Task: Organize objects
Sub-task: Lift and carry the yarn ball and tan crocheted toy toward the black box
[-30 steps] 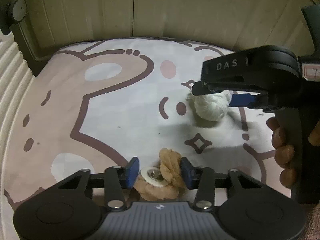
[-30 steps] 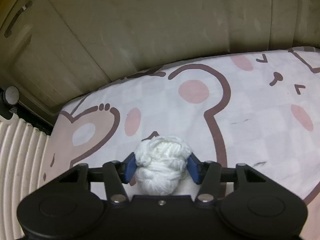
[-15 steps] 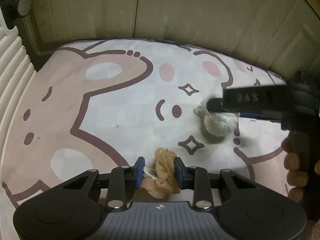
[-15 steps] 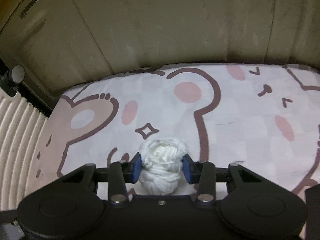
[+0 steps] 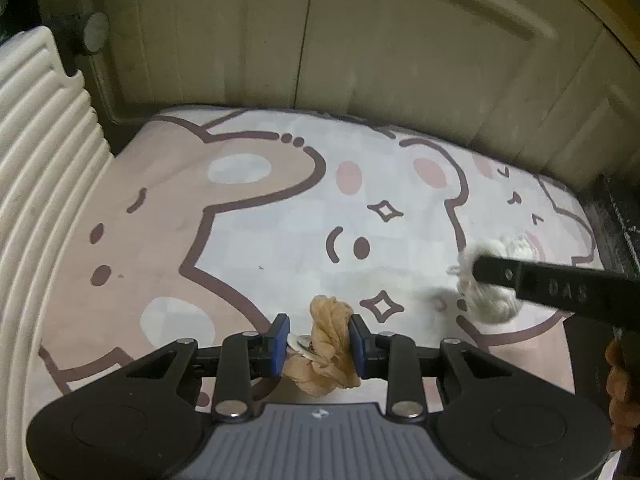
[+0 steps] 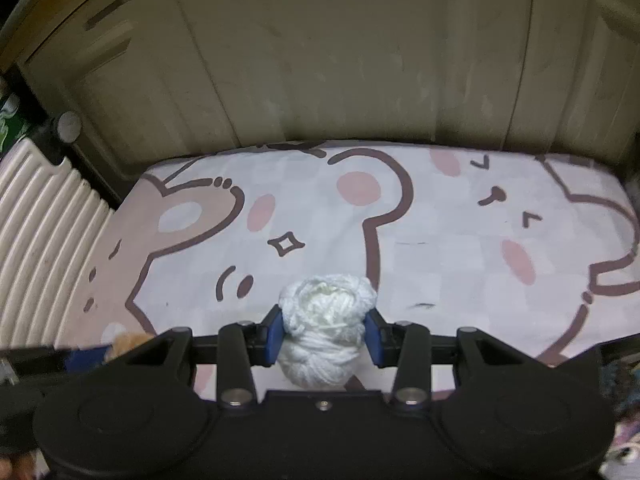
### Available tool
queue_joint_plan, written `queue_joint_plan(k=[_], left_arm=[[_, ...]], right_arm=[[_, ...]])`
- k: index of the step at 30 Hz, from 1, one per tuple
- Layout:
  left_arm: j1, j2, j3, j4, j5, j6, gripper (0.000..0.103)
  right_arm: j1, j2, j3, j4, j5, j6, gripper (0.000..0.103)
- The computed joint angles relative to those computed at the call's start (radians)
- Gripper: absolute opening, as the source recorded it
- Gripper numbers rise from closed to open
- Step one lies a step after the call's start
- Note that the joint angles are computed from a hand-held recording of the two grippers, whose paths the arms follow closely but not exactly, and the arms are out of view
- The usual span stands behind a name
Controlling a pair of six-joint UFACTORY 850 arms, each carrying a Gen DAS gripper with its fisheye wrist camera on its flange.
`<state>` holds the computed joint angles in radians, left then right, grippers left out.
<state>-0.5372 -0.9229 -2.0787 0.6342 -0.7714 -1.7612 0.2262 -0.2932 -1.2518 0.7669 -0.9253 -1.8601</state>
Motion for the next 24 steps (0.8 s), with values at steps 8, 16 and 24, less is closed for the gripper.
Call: queue_joint_plan(k=[8,16,24], left_arm=[[-0.022,0.026,-0.002,0.037,-0.038,-0.021,0.033],[-0.044,0.014,-0.06,0.045,-0.094,0.013,0.033],[-0.064,-0.035,-0.173,0.042,-0.175,0.092,0.034]], right_arm=[[-0.053,0.024,-0.01,0.001,-0.047,-0.095,0.042],[-0.11,0.032,-0.036,0.037,-0.081,-0.145,0.042],[-0.163,0.039,-0.064,0.076,-0.138,-0.195,0.042]])
